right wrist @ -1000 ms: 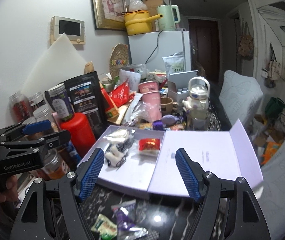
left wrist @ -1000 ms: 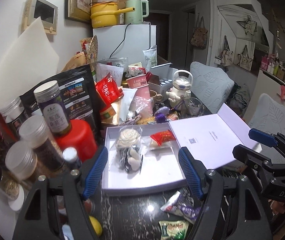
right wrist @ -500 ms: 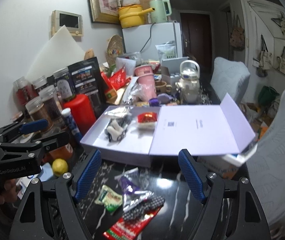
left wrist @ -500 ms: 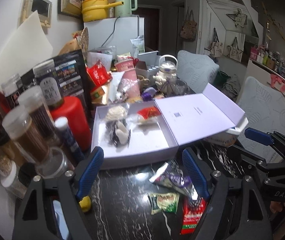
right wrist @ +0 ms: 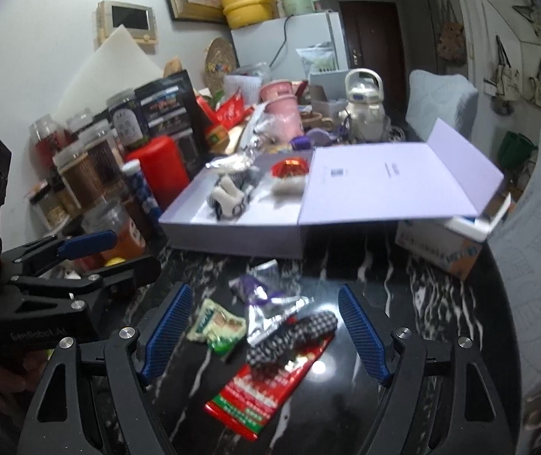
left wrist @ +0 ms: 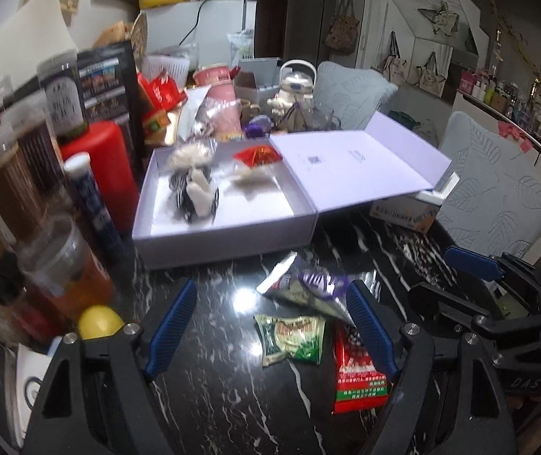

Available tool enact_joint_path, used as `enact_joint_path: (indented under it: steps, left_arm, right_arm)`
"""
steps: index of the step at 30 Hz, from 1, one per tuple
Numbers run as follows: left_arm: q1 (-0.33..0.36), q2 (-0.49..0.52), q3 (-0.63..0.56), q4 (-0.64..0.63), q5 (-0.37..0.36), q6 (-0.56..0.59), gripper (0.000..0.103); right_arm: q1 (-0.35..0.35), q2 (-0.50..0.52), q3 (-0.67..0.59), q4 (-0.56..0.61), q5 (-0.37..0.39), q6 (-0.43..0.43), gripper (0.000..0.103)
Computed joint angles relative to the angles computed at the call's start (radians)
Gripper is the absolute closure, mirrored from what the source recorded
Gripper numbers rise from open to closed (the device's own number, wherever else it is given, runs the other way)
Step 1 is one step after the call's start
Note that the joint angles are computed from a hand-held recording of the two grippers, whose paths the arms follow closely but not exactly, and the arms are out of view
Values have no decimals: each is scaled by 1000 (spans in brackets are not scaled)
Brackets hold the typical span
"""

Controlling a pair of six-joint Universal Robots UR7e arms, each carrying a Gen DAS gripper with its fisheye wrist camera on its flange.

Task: Organize soft objects
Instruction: 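Withdraw both open tools from the box back over the table, then grasp the gingham scrunchie with right tool while left tool grasps green vegetable packet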

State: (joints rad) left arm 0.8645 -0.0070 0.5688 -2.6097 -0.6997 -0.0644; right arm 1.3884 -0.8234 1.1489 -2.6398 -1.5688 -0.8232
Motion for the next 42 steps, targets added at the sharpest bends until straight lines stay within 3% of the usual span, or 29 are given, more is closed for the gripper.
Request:
enact_joint_path:
  steps: [4, 9, 20, 27, 30, 32, 33, 34, 36, 40, 42]
  left_arm:
    - [10, -1, 21, 29, -19, -29, 22]
    - [35, -25, 74, 49, -117, -73, 22]
    - [57, -59, 144, 87, -76, -158, 22]
    - [73, -85, 177, 125, -96, -233, 22]
    - [75, -89, 182, 105, -118, -231, 22]
    - [74, -82, 173, 85, -115, -215, 22]
    - [75, -76, 160, 93, -118, -212, 22]
    - [76, -67, 141, 113, -124, -214, 22]
    - [80, -53, 114, 128, -151, -198, 22]
    - [87, -24, 56, 168, -197, -196, 22]
    - [89, -3, 19, 183, -216, -185, 22]
  right_arm:
    - [-15, 0, 18, 16, -12, 24, 23]
    - [-34, 6, 21, 59, -4, 36, 23]
    - [-41, 39, 15, 45, -69, 32, 23]
    - [-36, 78, -32, 44, -100, 56, 23]
    - [-30, 99, -73, 76, -98, 71, 31]
    - [-24, 115, -95, 78, -107, 56, 43]
    - [-21, 124, -105, 87, -120, 39, 56]
    - [-15, 135, -118, 103, -148, 22, 62]
    - [-10, 143, -112, 90, -190, -5, 68]
    - [-22, 120, -85, 85, -157, -7, 78]
    - [-25, 110, -74, 70, -161, -15, 78]
